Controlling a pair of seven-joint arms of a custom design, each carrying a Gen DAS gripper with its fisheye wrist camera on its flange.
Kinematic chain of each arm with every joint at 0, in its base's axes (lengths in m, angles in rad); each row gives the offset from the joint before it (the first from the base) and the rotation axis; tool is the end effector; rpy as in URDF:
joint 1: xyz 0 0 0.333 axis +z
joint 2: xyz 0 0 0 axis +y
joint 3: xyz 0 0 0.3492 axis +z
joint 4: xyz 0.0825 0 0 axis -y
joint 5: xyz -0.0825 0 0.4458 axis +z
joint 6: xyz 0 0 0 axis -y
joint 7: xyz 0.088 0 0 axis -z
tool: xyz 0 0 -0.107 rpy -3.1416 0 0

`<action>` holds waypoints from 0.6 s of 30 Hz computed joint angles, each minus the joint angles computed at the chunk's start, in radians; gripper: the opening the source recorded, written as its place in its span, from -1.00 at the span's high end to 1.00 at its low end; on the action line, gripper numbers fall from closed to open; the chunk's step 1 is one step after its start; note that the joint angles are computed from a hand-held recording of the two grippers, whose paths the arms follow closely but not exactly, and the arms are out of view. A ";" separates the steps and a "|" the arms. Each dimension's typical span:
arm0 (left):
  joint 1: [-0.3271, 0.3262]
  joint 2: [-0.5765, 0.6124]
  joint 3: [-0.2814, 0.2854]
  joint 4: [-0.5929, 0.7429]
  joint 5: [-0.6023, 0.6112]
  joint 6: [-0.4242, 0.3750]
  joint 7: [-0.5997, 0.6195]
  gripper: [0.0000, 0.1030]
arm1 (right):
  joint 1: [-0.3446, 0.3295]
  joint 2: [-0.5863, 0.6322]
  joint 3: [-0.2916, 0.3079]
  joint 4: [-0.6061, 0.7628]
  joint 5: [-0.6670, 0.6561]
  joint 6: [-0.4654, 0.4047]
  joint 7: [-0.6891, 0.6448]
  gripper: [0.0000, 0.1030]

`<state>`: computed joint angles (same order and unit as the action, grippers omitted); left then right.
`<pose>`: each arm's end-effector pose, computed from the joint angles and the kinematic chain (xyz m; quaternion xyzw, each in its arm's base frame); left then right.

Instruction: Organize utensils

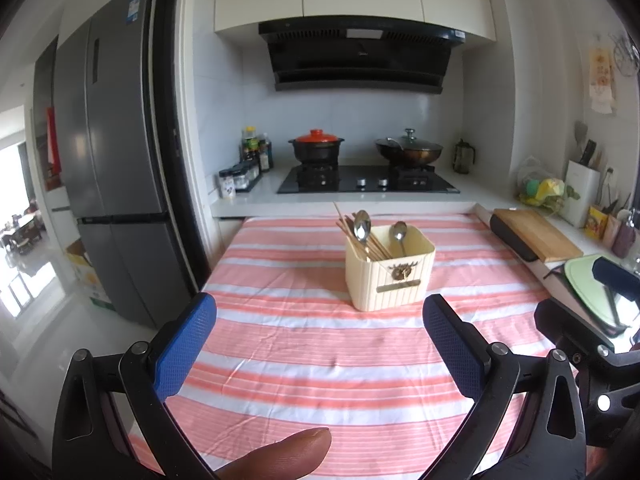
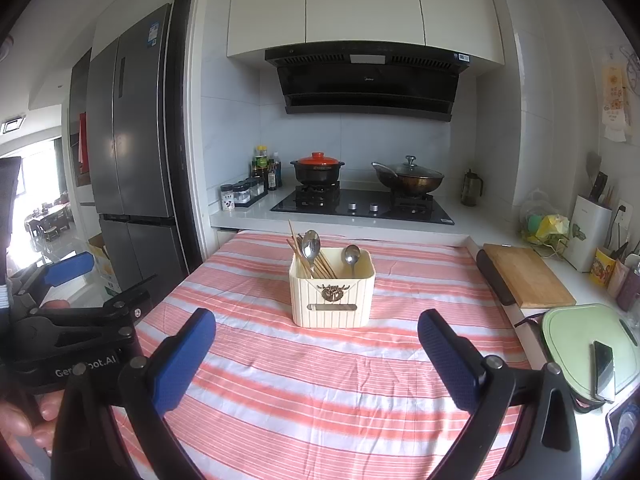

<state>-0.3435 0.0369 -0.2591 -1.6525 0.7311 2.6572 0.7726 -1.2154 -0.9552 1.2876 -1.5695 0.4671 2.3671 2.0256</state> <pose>0.5554 -0.4003 0.7138 -0.5126 0.6802 -0.4097 0.3267 0.5177 0.4480 0.7243 -0.5662 0.6335 -0.4131 0.3279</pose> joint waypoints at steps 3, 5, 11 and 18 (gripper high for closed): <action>0.000 0.000 0.000 0.000 -0.003 0.001 0.003 -0.99 | -0.002 -0.001 0.000 0.004 0.001 -0.001 -0.001 -1.00; 0.001 0.000 0.001 0.000 -0.004 0.002 0.007 -0.99 | -0.003 -0.001 0.000 0.005 0.002 0.000 -0.004 -1.00; 0.000 0.003 0.001 0.004 -0.003 0.003 0.007 -0.99 | -0.003 -0.003 -0.001 0.006 0.006 -0.005 -0.008 -1.00; -0.002 0.005 0.002 0.007 -0.002 0.001 0.007 -0.99 | -0.003 -0.003 -0.003 0.004 0.007 -0.006 -0.008 -1.00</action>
<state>-0.3453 0.0416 -0.2574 -1.6459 0.7294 2.6586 0.7794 -1.2181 -0.9584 1.2848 -1.5651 0.4738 2.3614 2.0171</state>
